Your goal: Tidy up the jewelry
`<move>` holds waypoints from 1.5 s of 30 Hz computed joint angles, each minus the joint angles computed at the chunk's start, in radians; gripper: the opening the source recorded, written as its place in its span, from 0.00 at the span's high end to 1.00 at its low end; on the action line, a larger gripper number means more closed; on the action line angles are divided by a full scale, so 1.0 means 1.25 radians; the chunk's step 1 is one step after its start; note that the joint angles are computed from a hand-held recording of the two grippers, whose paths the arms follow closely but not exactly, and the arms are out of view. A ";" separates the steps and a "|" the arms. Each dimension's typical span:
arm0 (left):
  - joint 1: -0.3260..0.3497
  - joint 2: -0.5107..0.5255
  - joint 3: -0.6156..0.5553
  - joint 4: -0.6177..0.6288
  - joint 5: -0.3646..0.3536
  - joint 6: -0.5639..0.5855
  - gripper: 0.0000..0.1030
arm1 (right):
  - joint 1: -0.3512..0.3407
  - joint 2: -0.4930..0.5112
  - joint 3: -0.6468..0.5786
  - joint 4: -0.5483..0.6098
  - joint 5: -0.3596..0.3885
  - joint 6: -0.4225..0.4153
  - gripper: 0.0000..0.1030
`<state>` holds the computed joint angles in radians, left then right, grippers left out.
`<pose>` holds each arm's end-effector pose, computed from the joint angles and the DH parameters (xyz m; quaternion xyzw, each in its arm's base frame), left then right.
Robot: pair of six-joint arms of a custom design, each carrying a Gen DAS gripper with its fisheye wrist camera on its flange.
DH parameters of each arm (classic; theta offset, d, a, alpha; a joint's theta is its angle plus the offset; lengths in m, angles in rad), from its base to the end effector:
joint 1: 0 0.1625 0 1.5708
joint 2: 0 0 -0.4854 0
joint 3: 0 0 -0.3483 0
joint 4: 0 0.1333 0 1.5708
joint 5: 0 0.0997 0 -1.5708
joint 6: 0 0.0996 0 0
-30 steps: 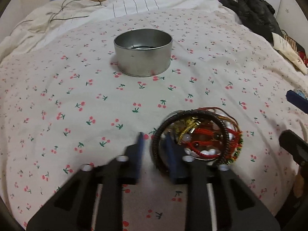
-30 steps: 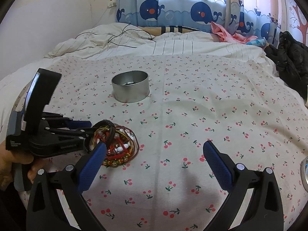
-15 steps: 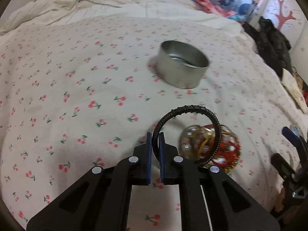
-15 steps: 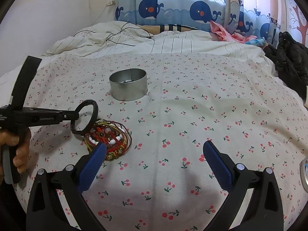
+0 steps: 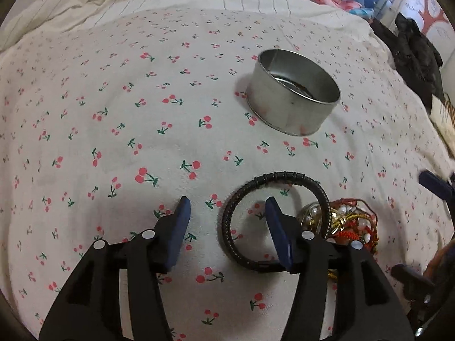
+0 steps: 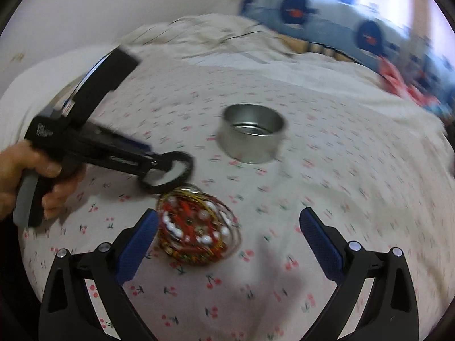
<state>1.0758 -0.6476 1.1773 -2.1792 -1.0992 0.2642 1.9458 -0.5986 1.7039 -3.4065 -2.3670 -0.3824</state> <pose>-0.2201 -0.7836 0.1987 0.3515 0.9058 -0.0649 0.2275 0.3062 -0.6082 0.1394 0.1897 -0.8512 0.3279 0.3633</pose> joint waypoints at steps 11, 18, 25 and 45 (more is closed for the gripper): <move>-0.002 0.002 -0.003 0.007 0.002 -0.011 0.50 | -0.043 -0.032 0.000 0.161 0.075 0.096 0.66; -0.005 0.001 0.006 -0.001 0.008 -0.004 0.44 | -0.055 -0.049 0.012 0.194 0.101 0.143 0.91; -0.007 0.002 0.016 -0.012 0.017 0.003 0.43 | -0.054 -0.076 0.043 0.120 0.137 0.146 0.98; -0.013 0.003 0.032 -0.026 0.031 0.016 0.32 | -0.055 -0.043 0.015 0.178 0.110 0.148 0.96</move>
<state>1.0592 -0.6433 1.2169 -2.2122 -1.0610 0.2847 1.8774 -0.6526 1.7224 -3.1840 -2.2293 -0.1968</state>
